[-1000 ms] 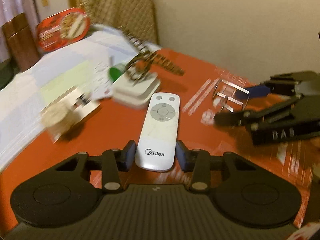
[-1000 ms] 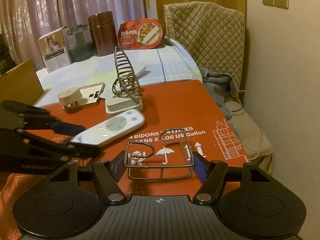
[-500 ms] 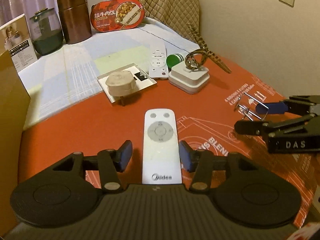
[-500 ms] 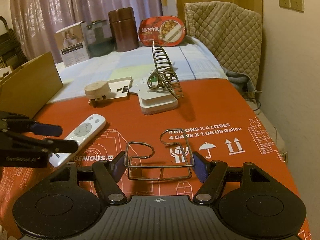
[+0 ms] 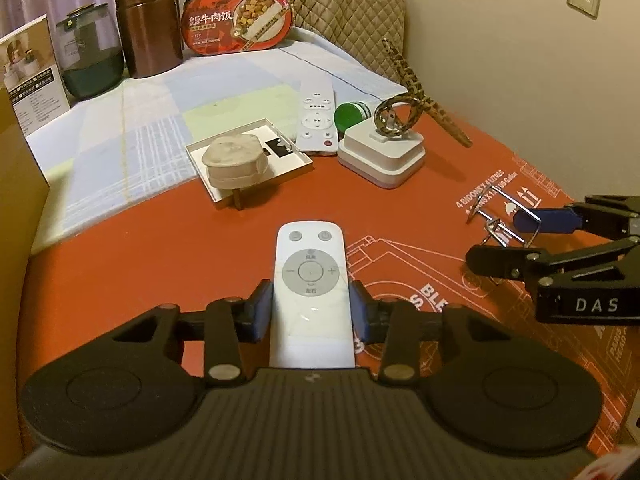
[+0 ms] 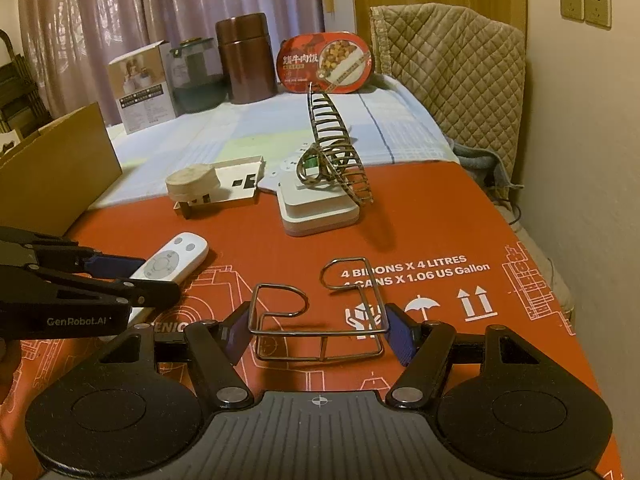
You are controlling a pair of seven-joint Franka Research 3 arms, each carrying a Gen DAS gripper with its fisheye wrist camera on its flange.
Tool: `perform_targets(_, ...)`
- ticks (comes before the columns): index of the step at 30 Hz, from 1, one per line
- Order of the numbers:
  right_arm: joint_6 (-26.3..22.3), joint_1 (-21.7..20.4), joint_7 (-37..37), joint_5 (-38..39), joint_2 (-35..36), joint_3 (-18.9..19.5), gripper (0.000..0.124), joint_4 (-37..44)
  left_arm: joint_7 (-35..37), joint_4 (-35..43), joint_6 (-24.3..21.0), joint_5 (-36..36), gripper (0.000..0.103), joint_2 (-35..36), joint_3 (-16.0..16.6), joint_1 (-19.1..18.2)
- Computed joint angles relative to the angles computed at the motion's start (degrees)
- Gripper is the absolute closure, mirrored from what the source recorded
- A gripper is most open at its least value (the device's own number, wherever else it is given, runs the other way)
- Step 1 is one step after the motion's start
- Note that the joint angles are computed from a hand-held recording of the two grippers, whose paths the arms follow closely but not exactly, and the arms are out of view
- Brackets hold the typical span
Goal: Organize rigid objects
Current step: 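Grasp the wire soap rack with the right tool while the left tool grasps the white remote, then carry the remote and wire rack into the box and release both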
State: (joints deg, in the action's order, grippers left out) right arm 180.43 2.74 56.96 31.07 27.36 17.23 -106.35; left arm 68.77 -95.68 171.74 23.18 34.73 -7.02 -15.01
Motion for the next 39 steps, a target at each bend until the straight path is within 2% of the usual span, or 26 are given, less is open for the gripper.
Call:
perform_targets(2, -0.2, 0.9, 0.8, -0.3, -0.4, -1.1, 0.059, -0.2, -1.3, -0.7, 0.2, 0.7, 0.068, -0.8, 1.5, -1.1)
perform_targets(5, -0.2, 0.3, 0.6, -0.1, -1.0, -0.4, 0.059, -0.3, -1.2, -1.8, 0.5, 0.6, 0.068, -2.0, 0.7, -0.3)
perform_targets(11, 0.5, -1.6, -1.6, 1.2, -2.9, 2.3, 0.059, -1.2, -4.1, -3.6, 2.1, 1.8, 0.068, -5.5, 2.6, -1.3)
perform_targets(15, 0.5, -3.5, -4.2, 3.4, -4.6, 5.4, 0.059, -1.3, -7.6, -5.9, 2.7, 3.6, 0.068, -9.4, 4.7, -2.4)
perform_targets(21, -2.9, -2.9, -8.6, 7.9, -7.4, 7.1, 0.059, 1.2, -14.4, -10.7, 1.7, 8.6, 0.068, -17.5, 7.1, -2.2)
perform_targets(29, -12.5, 2.3, -12.2, 13.8, -8.8, 6.2, 0.059, 9.2, -17.5, -18.7, -1.0, 14.0, 0.068, -29.6, 5.1, 5.5)
perform_targets(33, -16.4, 7.2, -11.7, 13.7, -6.7, 4.5, 0.059, 14.9, -19.6, -22.6, -3.5, 17.9, 0.068, -35.0, 4.8, 9.9)
perform_targets(39, -19.3, 15.5, -10.8, 12.9, -0.6, 1.9, 0.059, 23.8, -15.6, -27.4, -5.7, 15.3, 0.068, -39.5, 3.7, 16.3)
